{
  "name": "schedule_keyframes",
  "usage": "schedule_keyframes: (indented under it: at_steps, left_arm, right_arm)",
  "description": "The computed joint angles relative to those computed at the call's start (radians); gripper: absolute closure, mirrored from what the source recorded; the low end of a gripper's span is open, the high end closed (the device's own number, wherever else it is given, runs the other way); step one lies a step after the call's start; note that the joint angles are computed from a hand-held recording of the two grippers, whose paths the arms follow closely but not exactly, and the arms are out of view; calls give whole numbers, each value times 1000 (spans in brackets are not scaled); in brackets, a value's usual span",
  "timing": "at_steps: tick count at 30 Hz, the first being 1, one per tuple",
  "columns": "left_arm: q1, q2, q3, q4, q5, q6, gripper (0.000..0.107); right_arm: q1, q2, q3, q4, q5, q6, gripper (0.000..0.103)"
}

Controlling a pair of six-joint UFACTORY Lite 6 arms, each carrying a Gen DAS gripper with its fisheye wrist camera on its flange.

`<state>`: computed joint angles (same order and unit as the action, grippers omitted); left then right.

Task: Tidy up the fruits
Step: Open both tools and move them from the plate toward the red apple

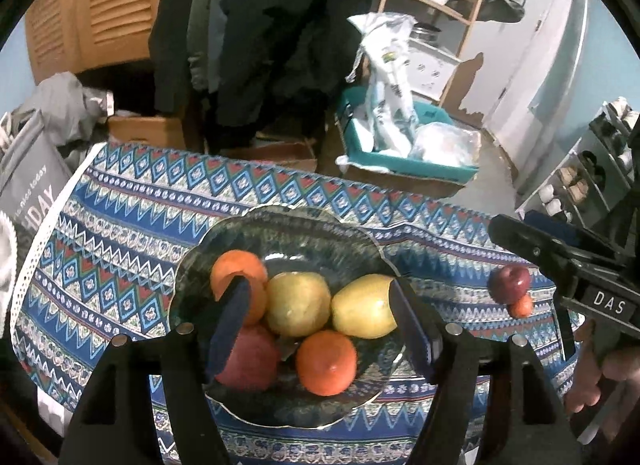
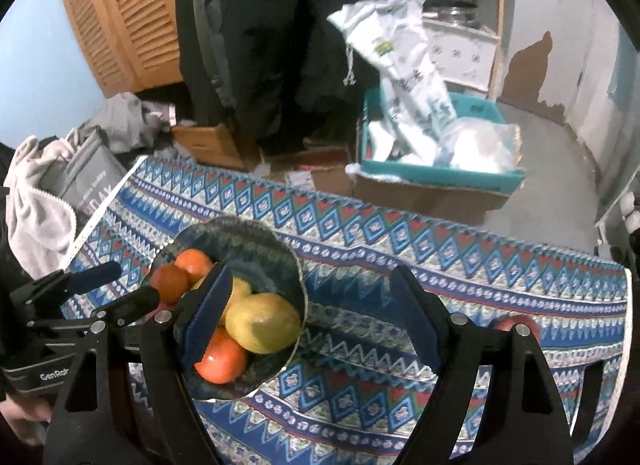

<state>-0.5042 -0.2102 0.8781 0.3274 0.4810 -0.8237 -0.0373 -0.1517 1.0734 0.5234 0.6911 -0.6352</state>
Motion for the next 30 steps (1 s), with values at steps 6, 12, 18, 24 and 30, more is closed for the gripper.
schedule_keyframes:
  at_steps: [6, 12, 18, 24, 30]
  left_arm:
    - [-75, -3, 53, 88, 56, -94, 30]
    - [-154, 9, 118, 188, 125, -186, 30]
    - [-199, 31, 180, 226, 158, -228, 27]
    - [-255, 79, 264, 237, 196, -247, 27]
    - [-317, 134, 348, 265, 234, -268, 25]
  right_arm:
    - [-61, -54, 15, 14, 39, -30, 21]
    - [-139, -94, 38, 45, 89, -73, 21]
    - [-227, -113, 71, 74, 142, -124, 21]
    - [-330, -137, 77, 102, 180, -198, 21]
    - [-450, -137, 93, 150, 228, -281, 21]
